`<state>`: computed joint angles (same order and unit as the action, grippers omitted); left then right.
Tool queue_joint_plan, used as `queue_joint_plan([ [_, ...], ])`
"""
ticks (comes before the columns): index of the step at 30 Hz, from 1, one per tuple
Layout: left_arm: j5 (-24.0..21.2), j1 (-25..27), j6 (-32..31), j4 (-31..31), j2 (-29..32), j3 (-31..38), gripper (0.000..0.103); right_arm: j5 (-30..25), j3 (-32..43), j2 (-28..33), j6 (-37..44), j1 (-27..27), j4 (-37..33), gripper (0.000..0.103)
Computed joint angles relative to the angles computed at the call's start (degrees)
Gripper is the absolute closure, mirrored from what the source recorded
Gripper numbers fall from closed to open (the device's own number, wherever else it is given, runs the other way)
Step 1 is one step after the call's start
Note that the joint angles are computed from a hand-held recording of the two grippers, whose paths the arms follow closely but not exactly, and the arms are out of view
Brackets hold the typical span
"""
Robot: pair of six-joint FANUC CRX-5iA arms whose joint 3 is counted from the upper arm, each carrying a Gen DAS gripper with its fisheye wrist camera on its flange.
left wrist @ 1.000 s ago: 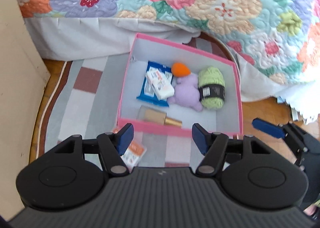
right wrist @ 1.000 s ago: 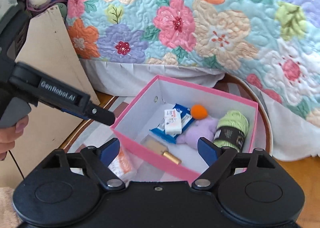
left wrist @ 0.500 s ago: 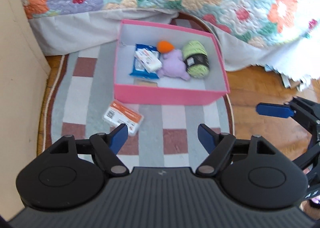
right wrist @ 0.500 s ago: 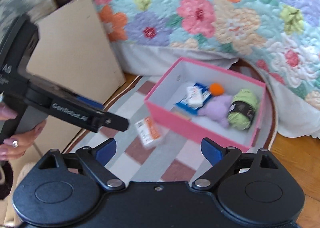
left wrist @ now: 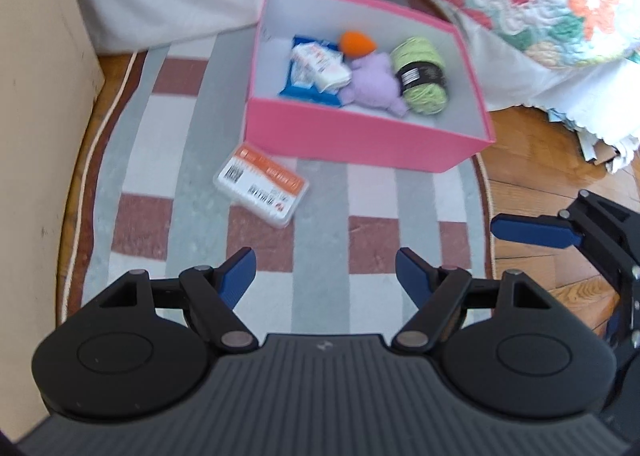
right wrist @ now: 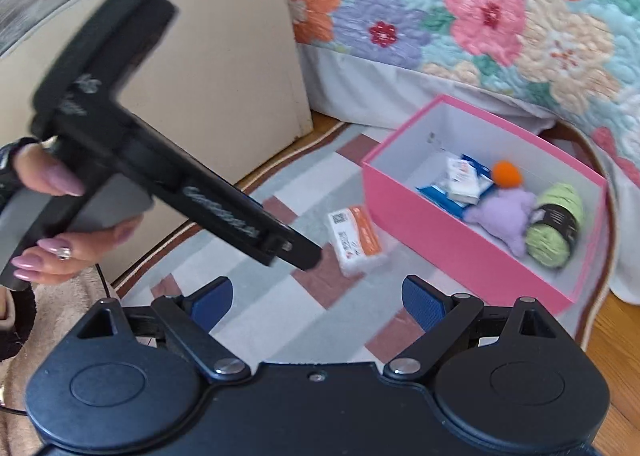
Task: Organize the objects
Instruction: 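Move the open left tool to the clear plastic box on the rug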
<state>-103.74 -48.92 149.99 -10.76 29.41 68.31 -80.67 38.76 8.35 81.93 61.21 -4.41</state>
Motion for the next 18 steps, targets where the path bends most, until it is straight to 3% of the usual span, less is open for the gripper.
queue_joint_plan([
  [10, 17.42, 2.06, 7.47, -0.79, -11.69, -26.75, 0.027, 9.82, -5.73, 2.26, 2.22, -1.39, 0.67, 0.009],
  [13, 20.04, 2.56, 10.3, -1.35, -12.88, -30.59, 0.028, 11.12, -6.43, 3.6, 5.22, -1.83, 0.62, 0.009],
  [15, 18.03, 2.31, 11.46, -2.44, -11.85, -29.8, 0.028, 13.35, -8.11, 3.93, 6.16, -1.49, 1.89, 0.009],
  [18, 20.07, 2.46, 12.78, -2.79, -12.77, -32.48, 0.028, 17.76, -11.64, 3.64, 7.5, -0.94, 3.28, 0.009],
])
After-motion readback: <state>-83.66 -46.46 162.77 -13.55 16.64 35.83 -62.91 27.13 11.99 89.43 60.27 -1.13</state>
